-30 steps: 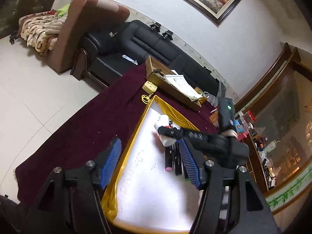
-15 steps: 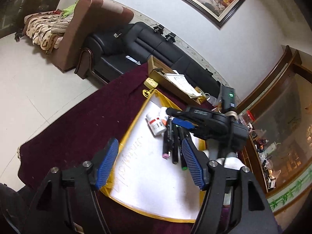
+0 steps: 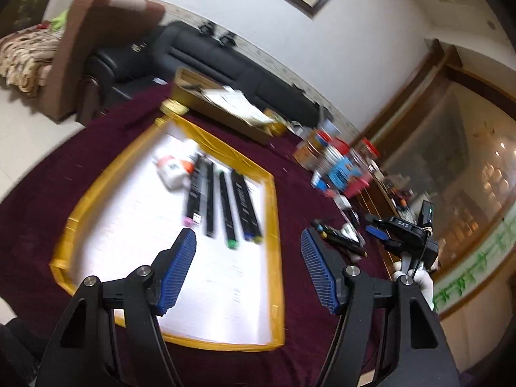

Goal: Organize rigid objects
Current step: 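Grasp a black marker with the right tool while the left tool approaches another marker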

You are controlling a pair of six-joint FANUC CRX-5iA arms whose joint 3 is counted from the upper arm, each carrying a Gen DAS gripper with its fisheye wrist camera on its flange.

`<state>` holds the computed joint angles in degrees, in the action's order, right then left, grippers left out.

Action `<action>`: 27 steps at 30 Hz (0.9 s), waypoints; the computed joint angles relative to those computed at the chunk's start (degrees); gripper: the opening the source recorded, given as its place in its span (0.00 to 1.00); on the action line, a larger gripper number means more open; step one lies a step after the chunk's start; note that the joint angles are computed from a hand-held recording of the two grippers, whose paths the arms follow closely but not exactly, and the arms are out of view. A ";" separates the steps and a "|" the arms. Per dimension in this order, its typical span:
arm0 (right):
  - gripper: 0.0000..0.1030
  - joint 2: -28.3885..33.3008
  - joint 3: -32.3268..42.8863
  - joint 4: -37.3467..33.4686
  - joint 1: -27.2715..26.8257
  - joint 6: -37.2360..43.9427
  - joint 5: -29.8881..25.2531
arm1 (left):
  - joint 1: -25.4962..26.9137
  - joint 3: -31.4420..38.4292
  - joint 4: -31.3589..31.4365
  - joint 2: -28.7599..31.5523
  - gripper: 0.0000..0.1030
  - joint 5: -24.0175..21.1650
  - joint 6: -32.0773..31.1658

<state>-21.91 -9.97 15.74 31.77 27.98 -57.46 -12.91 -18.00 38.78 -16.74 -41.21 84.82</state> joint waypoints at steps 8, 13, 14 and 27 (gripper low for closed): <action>0.37 -4.98 -5.08 -2.10 -10.59 1.00 -1.53 | -7.08 6.38 -5.61 5.66 0.65 -3.38 3.71; 0.37 -0.56 -3.28 -2.31 -10.84 5.51 0.16 | -10.33 10.31 -10.12 7.89 0.65 -5.51 7.37; 0.37 0.69 -2.48 -3.45 -11.03 7.40 -0.01 | -10.76 10.75 -10.71 8.19 0.65 -5.73 7.78; 0.35 1.23 1.62 -32.84 -10.96 31.47 -4.48 | -13.42 13.04 -11.04 11.03 0.65 -8.03 7.04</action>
<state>-20.68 -8.35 -17.10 20.81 59.45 -61.94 -26.33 -4.96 27.73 -5.71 -49.24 91.85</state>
